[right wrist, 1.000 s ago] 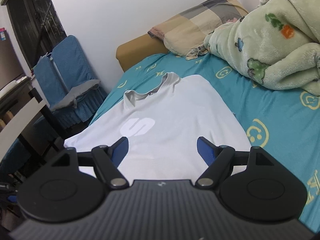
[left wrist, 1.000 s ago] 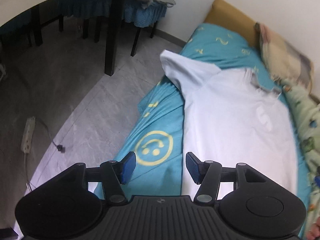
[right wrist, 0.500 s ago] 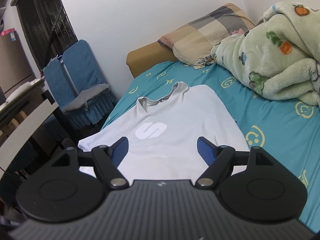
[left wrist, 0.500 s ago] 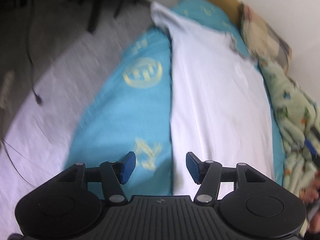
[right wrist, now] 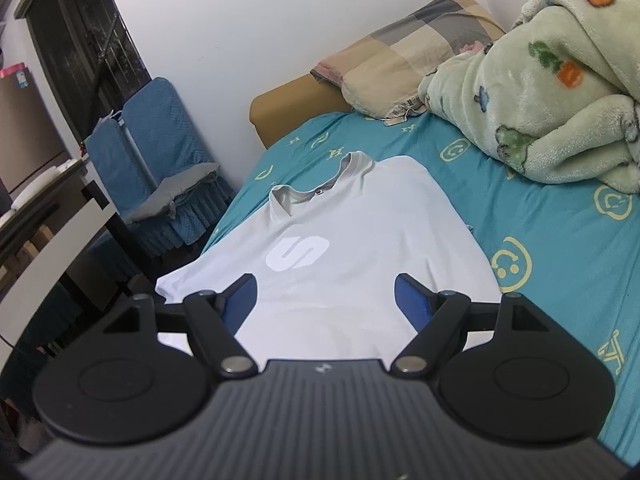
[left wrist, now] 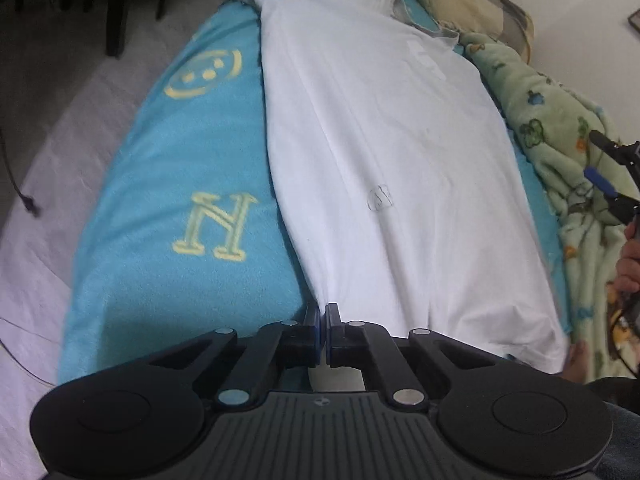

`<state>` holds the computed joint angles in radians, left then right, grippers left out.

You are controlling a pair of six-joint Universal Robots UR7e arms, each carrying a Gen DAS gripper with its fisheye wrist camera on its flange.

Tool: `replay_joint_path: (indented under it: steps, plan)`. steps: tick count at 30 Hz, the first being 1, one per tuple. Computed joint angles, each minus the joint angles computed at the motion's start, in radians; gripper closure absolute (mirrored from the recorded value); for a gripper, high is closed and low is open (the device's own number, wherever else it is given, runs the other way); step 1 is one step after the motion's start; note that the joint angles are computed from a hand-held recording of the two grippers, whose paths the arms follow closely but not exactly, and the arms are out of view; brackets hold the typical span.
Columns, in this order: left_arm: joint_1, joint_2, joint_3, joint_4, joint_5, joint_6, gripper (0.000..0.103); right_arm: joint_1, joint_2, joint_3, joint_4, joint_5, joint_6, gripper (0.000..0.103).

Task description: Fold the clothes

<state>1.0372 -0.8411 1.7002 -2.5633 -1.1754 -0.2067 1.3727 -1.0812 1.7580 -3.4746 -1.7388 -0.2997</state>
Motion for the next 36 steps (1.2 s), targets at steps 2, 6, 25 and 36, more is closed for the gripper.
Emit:
replay_joint_path:
  steps: [2, 6, 25, 36]
  plan:
    - [-0.024, -0.021, 0.022, -0.012, 0.095, 0.001, 0.101, 0.001, -0.003, 0.004, -0.004, -0.005, -0.002, 0.024]
    - [-0.031, -0.051, 0.047, -0.039, 0.136, 0.016, 0.100, 0.000, -0.004, 0.002, -0.012, -0.012, -0.001, 0.024]
    - [-0.241, 0.319, -0.552, -0.295, 0.396, 0.363, 0.004, 0.009, 0.034, -0.027, -0.162, -0.038, -0.147, 0.024]
    - [-0.215, 0.581, -0.638, -0.455, 0.271, 0.339, 0.002, -0.090, 0.138, -0.266, 0.084, 0.019, -0.014, 0.027]
